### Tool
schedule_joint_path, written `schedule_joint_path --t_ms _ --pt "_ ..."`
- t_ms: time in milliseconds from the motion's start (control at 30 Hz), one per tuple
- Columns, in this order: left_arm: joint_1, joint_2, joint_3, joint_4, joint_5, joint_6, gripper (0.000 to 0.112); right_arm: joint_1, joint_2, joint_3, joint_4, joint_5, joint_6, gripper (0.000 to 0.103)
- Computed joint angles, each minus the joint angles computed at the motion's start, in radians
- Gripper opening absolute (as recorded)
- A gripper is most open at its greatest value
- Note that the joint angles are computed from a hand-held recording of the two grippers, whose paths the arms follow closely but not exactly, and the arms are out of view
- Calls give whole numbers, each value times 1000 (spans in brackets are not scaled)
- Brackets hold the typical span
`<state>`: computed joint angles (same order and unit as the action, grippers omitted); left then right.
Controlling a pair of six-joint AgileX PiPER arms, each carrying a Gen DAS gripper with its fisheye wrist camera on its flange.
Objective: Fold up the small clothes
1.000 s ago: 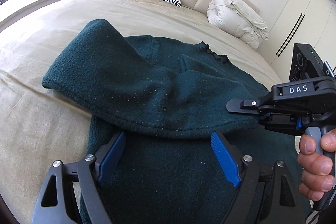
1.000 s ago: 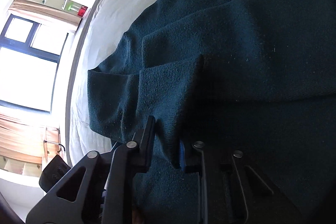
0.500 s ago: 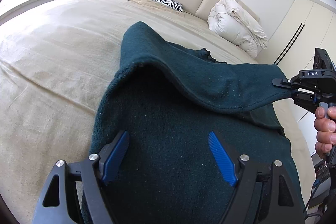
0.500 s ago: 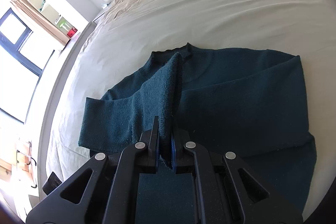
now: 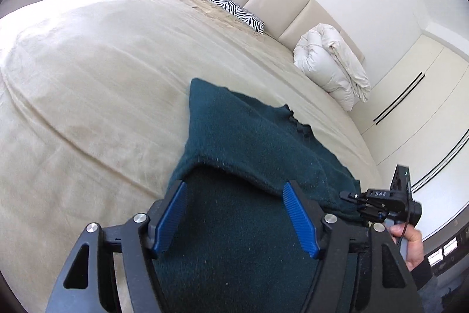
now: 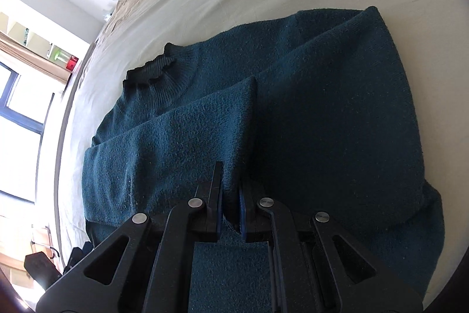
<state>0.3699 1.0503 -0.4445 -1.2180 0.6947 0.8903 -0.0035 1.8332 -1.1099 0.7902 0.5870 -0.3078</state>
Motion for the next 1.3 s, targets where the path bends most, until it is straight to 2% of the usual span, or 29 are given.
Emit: schedule_joint_path --t_ms 67,133,267,333,400,500,533,600,733,833,933,1000,1133,1300 --pt "53 110 -106 -18 66 32 67 -28 -4 19 46 13 -64 8" --pt "66 234 -217 -42 119 55 55 -35 -4 23 57 16 -87 8" --pt "54 501 -421 -116 256 75 41 0 17 -9 14 0 -40 8" --pt "31 642 -527 -108 301 38 34 0 21 -11 24 5 -47 8" --pt "11 764 -624 -88 339 -7 33 -2 24 -7 53 9 -71 8" --pt "-7 899 -728 -35 336 -87 31 -20 25 9 116 21 -135 8" --pt "-2 934 -745 -33 332 -92 7 -27 25 14 135 26 -153 8" --pt "10 976 -762 -44 336 -78 5 -37 29 19 166 33 -182 8" --pt "-3 933 -731 -22 316 -53 2 -41 29 24 181 31 -198 8" --pt "16 875 -661 -27 346 -19 11 -52 20 39 199 35 -212 8" --pt "35 788 -562 -9 362 28 12 -59 15 47 212 40 -229 8" --pt "39 724 -490 13 358 63 12 -74 18 55 242 51 -257 8" --pt "24 626 -357 13 292 154 11 -117 32 85 357 86 -362 8" --pt "55 562 -295 26 313 162 11 -139 27 116 423 102 -422 8"
